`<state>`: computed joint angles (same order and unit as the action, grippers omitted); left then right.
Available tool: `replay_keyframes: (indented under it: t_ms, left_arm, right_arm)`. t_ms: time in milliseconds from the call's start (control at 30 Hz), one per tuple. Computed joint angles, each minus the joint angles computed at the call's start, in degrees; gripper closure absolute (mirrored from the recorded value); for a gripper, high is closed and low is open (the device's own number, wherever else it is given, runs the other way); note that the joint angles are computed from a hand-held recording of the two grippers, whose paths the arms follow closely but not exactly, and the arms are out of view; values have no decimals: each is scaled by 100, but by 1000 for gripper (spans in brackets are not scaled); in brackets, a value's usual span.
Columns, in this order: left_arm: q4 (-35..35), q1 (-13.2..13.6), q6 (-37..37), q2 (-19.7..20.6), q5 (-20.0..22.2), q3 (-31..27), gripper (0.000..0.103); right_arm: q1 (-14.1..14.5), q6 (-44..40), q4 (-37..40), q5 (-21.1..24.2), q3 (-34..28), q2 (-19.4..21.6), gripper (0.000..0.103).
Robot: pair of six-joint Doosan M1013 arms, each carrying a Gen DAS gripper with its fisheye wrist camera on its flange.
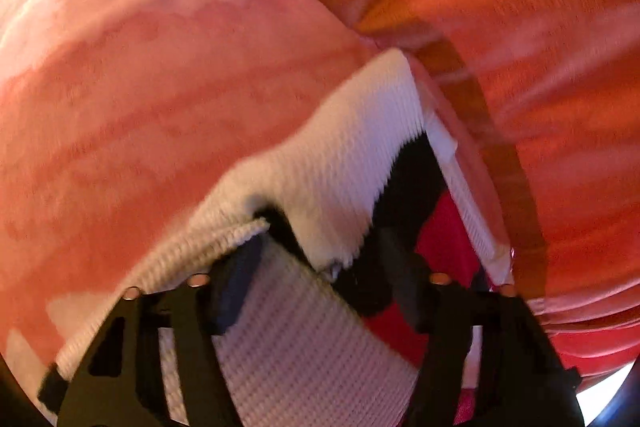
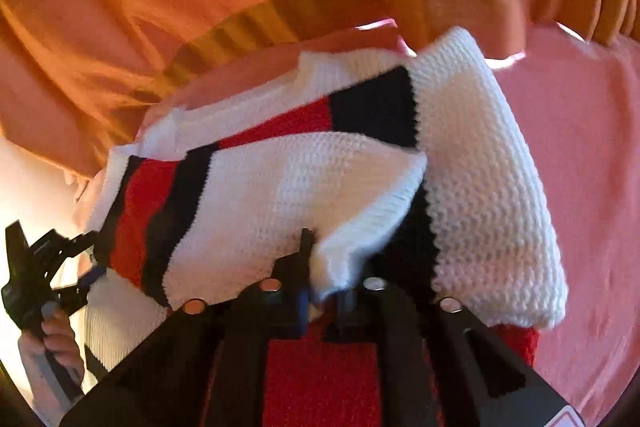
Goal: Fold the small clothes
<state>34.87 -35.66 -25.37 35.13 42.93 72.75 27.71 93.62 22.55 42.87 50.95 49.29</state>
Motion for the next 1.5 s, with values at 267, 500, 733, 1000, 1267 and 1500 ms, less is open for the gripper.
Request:
replay_keyframes:
  t_ms: [267, 500, 733, 1000, 1267, 1500]
  left_arm:
    - [1140, -98, -628, -138, 432, 89, 92]
    - [762, -61, -552, -52, 639, 70, 92]
    - [1287, -165, -677, -88, 993, 51, 92]
    - [592, -89, 133, 140, 1262, -197, 90]
    - [455, -63, -155, -122, 662, 134, 86]
    - [522, -429, 888, -436, 1200, 339, 52]
  right_arm:
    - [-139, -2460, 2336, -1257, 633, -734, 97]
    - [-49, -340, -147, 139, -89, 55, 97]
    - [27, -1624, 760, -976, 225, -467, 97]
    - [-119, -344, -238, 334, -248, 91, 95]
    - [-179, 431, -983, -533, 912, -848, 52]
    - [-89, 760, -1112, -635, 2349, -1587, 49]
